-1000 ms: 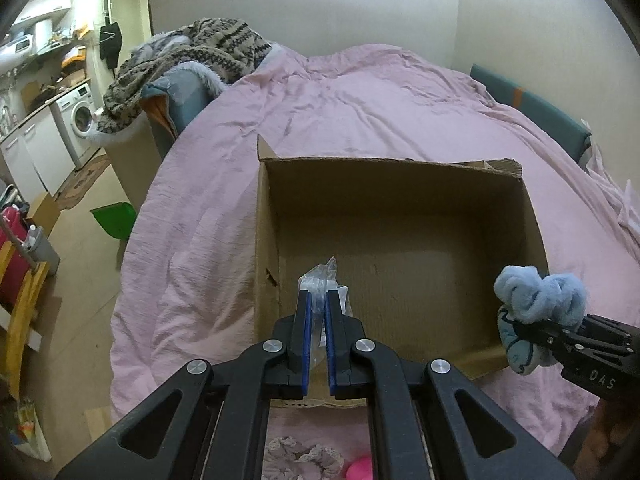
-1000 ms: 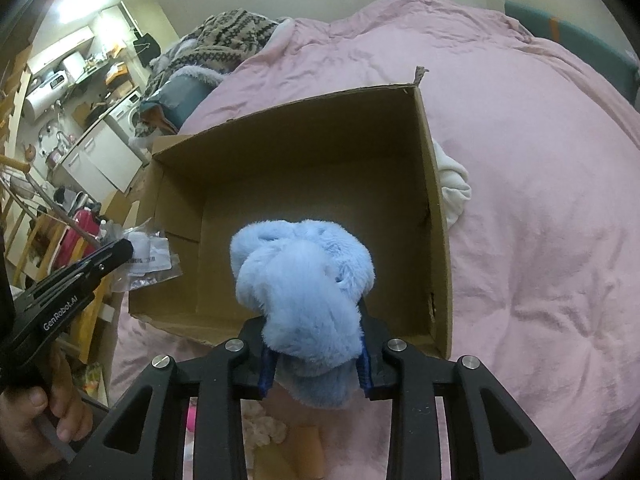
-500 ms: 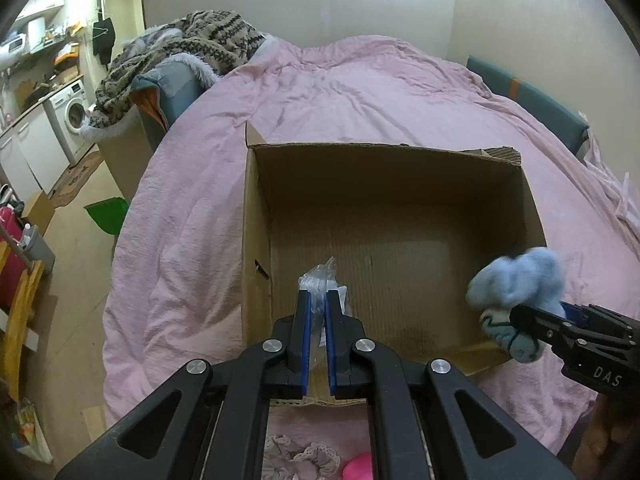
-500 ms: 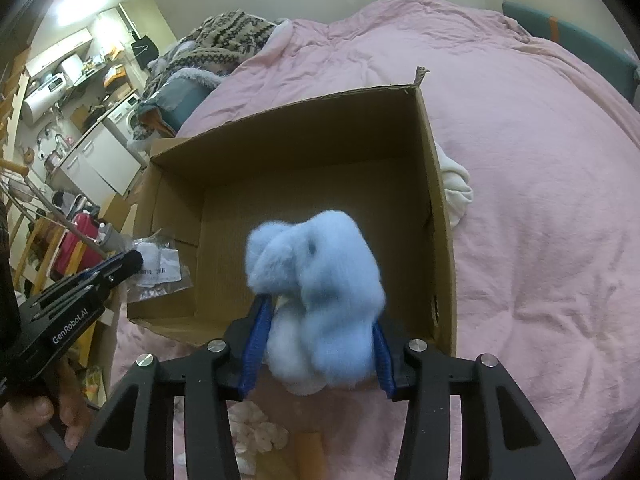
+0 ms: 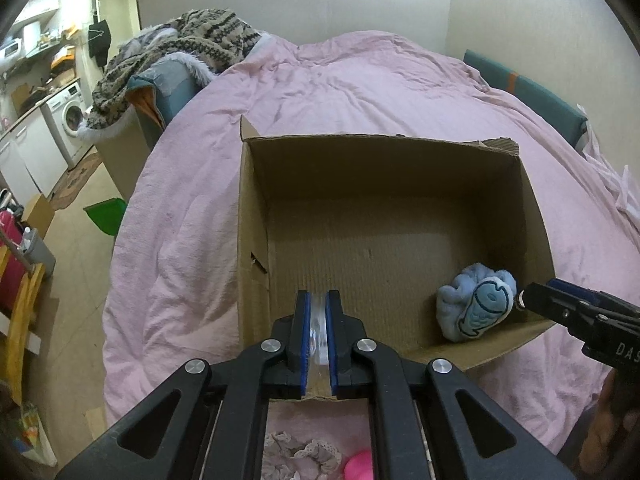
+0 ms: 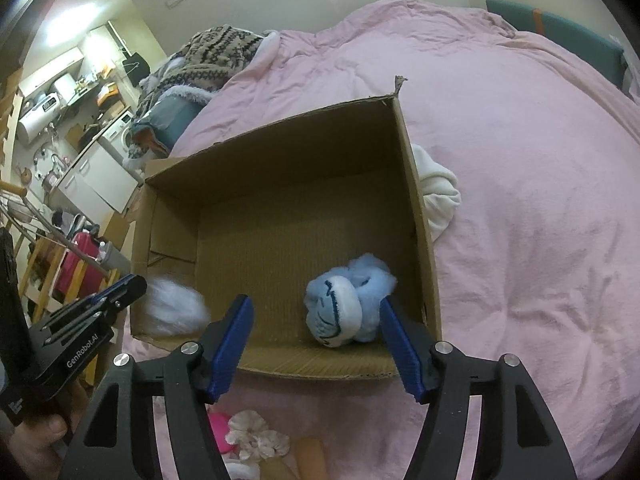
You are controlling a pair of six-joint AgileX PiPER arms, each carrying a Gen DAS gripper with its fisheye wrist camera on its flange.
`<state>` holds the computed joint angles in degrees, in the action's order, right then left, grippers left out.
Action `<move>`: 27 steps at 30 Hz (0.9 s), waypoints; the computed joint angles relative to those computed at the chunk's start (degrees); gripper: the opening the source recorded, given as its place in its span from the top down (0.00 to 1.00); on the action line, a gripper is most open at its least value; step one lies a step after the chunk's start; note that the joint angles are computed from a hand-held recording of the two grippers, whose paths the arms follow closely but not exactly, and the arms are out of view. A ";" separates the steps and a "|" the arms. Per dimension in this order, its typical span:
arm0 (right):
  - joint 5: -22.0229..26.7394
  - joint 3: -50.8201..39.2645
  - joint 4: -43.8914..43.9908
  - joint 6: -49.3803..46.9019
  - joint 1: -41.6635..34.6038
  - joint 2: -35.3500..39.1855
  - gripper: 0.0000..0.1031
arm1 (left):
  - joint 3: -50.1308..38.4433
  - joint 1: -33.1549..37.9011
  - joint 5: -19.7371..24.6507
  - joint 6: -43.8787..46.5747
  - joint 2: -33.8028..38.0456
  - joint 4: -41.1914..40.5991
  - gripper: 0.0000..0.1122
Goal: Organize soft objects
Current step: 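Carry the blue plush into the box and open the right gripper while the left drops the bag, then withdraw both open grippers from the box toward the remaining items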
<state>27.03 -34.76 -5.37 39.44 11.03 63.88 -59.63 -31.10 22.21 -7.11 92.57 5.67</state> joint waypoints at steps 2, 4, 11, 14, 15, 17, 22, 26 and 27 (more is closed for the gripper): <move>-0.06 0.16 0.31 -0.50 0.08 0.00 0.33 | -0.26 0.19 0.50 0.91 0.20 -1.01 0.85; -0.06 0.10 0.44 -1.02 0.12 0.13 0.33 | -0.40 0.41 0.90 1.03 0.25 -1.60 0.63; -0.03 0.02 -0.25 -0.39 0.57 0.33 0.33 | 1.35 -0.36 -1.24 -5.58 -1.45 4.72 0.39; -0.03 -0.04 0.01 -0.67 0.48 0.40 0.33 | 1.93 -0.56 -1.81 -6.98 -1.96 6.35 0.39; -0.01 -0.06 -0.02 -0.70 0.45 0.41 0.33 | 2.07 -0.59 -1.94 -7.17 -2.10 6.62 0.39; -0.01 -0.10 0.10 -0.83 0.43 0.43 0.33 | 2.24 -0.65 -2.06 -7.41 -2.35 7.01 0.39; -0.20 0.47 1.70 -0.97 0.24 -0.29 0.33 | 3.02 -1.09 -2.02 -11.03 -3.31 10.77 0.39; -1.35 1.68 8.53 -6.73 -0.58 -2.66 0.23 | 3.91 -0.90 -1.21 -11.23 -4.93 10.84 0.39; -1.18 1.76 7.34 -5.41 0.09 -3.23 0.18 | 4.12 -0.95 -0.79 -11.42 -5.36 11.00 0.39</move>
